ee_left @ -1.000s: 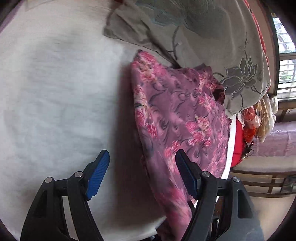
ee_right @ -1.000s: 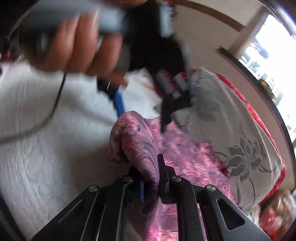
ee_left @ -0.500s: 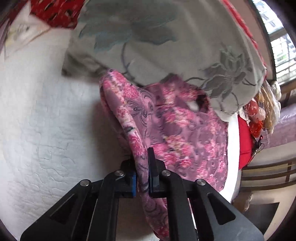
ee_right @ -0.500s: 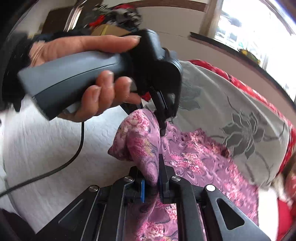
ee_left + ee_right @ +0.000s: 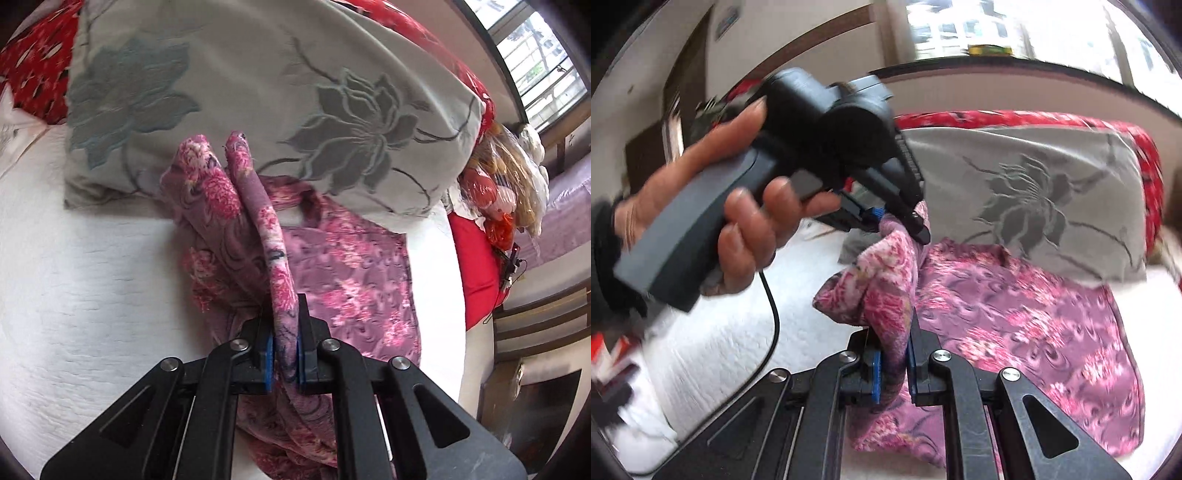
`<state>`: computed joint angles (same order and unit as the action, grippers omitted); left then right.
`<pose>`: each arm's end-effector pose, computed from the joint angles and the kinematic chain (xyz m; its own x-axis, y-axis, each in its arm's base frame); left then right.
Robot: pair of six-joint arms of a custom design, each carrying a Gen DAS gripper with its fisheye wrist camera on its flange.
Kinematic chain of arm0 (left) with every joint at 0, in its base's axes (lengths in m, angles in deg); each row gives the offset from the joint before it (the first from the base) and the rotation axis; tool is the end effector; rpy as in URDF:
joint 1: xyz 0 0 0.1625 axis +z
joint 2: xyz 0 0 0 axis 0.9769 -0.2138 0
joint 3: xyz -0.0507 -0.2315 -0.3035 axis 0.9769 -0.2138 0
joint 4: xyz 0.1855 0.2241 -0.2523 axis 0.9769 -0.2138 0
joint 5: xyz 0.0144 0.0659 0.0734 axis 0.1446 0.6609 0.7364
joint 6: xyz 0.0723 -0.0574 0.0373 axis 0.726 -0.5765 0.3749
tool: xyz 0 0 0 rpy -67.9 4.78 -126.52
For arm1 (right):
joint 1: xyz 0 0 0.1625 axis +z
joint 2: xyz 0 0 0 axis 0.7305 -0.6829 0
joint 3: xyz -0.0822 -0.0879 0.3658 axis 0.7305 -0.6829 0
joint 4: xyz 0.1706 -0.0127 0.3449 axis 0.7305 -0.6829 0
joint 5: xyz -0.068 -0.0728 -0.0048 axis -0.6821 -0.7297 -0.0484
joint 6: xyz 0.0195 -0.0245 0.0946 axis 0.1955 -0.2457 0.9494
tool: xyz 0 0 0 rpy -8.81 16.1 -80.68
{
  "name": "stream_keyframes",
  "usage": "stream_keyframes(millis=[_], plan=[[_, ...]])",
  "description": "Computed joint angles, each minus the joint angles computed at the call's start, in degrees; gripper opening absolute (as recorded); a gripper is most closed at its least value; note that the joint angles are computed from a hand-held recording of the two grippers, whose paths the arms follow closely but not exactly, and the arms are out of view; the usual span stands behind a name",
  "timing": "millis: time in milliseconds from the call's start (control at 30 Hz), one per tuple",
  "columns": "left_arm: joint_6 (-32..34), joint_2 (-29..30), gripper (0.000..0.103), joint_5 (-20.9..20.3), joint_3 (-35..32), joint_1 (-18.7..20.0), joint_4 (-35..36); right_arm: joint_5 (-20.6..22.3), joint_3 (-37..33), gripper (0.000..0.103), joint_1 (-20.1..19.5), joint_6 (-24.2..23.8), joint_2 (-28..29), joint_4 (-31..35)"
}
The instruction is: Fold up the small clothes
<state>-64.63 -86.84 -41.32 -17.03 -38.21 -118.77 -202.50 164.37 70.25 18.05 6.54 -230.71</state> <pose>-0.4506 -0.5767 0.0877 -0.8423 0.4661 -0.2708 0.4890 0.8721 -0.0198 0.2616 -0.3595 0.2311 -0.7958 -0.0243 0.6051 -0.5328 0.5031 -0.6805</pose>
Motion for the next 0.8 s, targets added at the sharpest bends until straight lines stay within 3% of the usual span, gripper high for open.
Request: stream_keyframes(millis=[333, 633, 800], plan=[[-2.5, 6.1, 0.006, -0.7, -5.9, -3.6, 1.9, 6.2, 7.5, 0.009, -6.0, 13.0, -13.5, 1.9], [-1.7, 13.1, 0.006, -1.5, -12.6, -6.8, 4.5, 10.3, 13.5, 0.008, -11.4, 18.4, -22.6, 0.4], [-1.1, 18.3, 0.006, -2.4, -17.3, -8.3, 6.4, 13.3, 17.4, 0.008, -16.3, 21.8, -29.1, 0.8]])
